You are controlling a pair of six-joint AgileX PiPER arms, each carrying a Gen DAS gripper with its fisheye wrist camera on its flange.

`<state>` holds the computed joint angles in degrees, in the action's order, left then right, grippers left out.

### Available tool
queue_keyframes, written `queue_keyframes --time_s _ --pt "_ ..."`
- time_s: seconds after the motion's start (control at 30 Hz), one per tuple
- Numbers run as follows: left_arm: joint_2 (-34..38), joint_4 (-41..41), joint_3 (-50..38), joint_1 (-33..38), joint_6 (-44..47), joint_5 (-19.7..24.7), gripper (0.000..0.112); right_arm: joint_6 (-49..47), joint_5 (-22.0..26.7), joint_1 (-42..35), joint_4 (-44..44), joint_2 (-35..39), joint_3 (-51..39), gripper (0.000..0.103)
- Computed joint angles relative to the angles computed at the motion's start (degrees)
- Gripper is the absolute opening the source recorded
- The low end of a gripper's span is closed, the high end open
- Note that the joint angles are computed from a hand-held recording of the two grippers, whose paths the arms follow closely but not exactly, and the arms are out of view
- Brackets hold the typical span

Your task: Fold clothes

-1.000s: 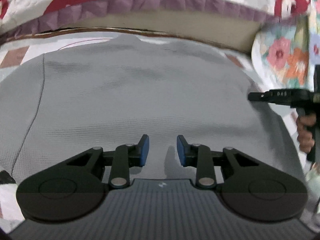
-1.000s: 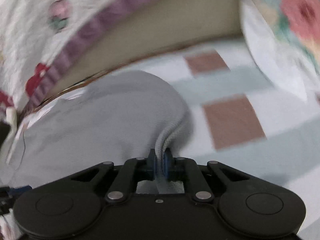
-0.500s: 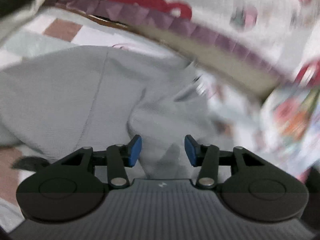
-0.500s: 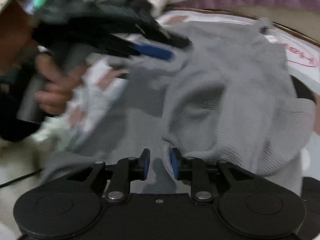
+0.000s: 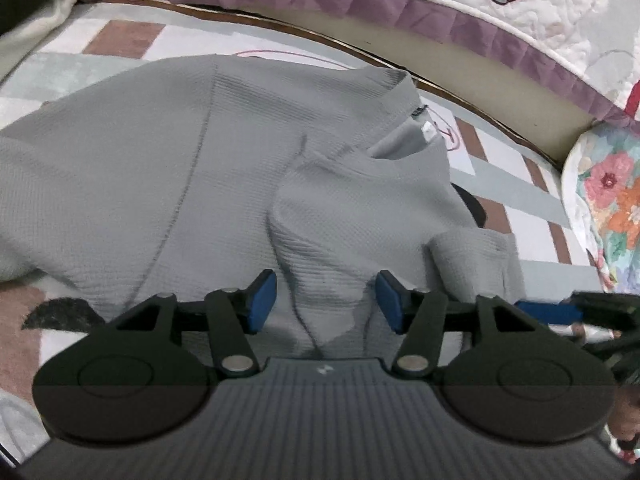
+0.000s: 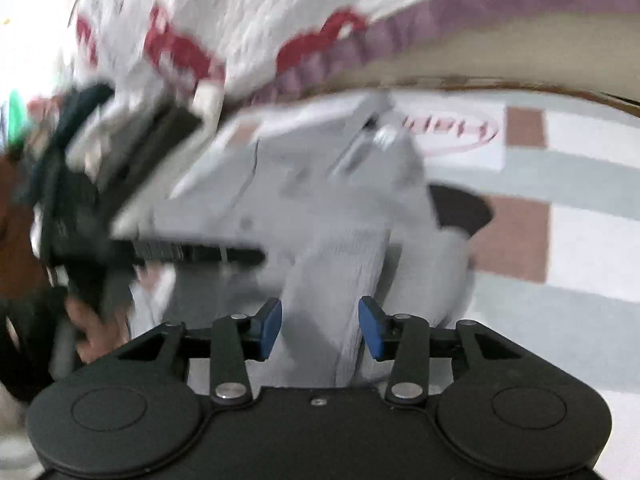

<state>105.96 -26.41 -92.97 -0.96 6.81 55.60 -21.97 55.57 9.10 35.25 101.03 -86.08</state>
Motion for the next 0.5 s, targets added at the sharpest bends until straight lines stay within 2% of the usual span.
queue_keyframes --time_s 0.1,0.17,0.23,0.27,0.3,0.33,0.4,0.5 --pt "0.39 0.89 -0.69 -0.15 -1.36 -0.31 0.056 7.74 -3.73 4.29 -8.21 1.45 0.22 0.05" --pt "0.61 1.43 -0.96 -0.32 -1.98 -0.48 0.059 9.45 -7.45 4.6 -7.11 1.72 1.67 0.056" --pt "0.82 1.98 -1.21 -0.48 -2.59 -0.65 0.061 8.33 -9.68 4.79 -6.16 3.04 0.95 0.057" --pt "0.96 2.68 -1.57 -0.78 -2.9 -0.48 0.062 7.19 -10.13 4.88 -5.96 4.09 -0.16 0.053" --pt "0.9 3.4 -1.75 -1.16 -2.92 -0.42 0.062 5.86 -10.49 5.06 -6.07 5.06 -1.38 0.043" --pt "0.65 3.83 -1.6 -1.44 -2.71 -0.63 0.062 3.86 -10.58 5.52 -7.13 5.77 -2.84 0.004" --pt "-0.41 0.44 -0.26 -0.28 -1.07 -1.19 0.062 4.28 -12.13 6.53 -11.11 5.82 -4.79 0.006" --pt "-2.55 -4.14 0.28 1.99 -0.02 -2.44 0.062 9.18 -17.36 5.48 -15.36 0.83 -3.22 0.006"
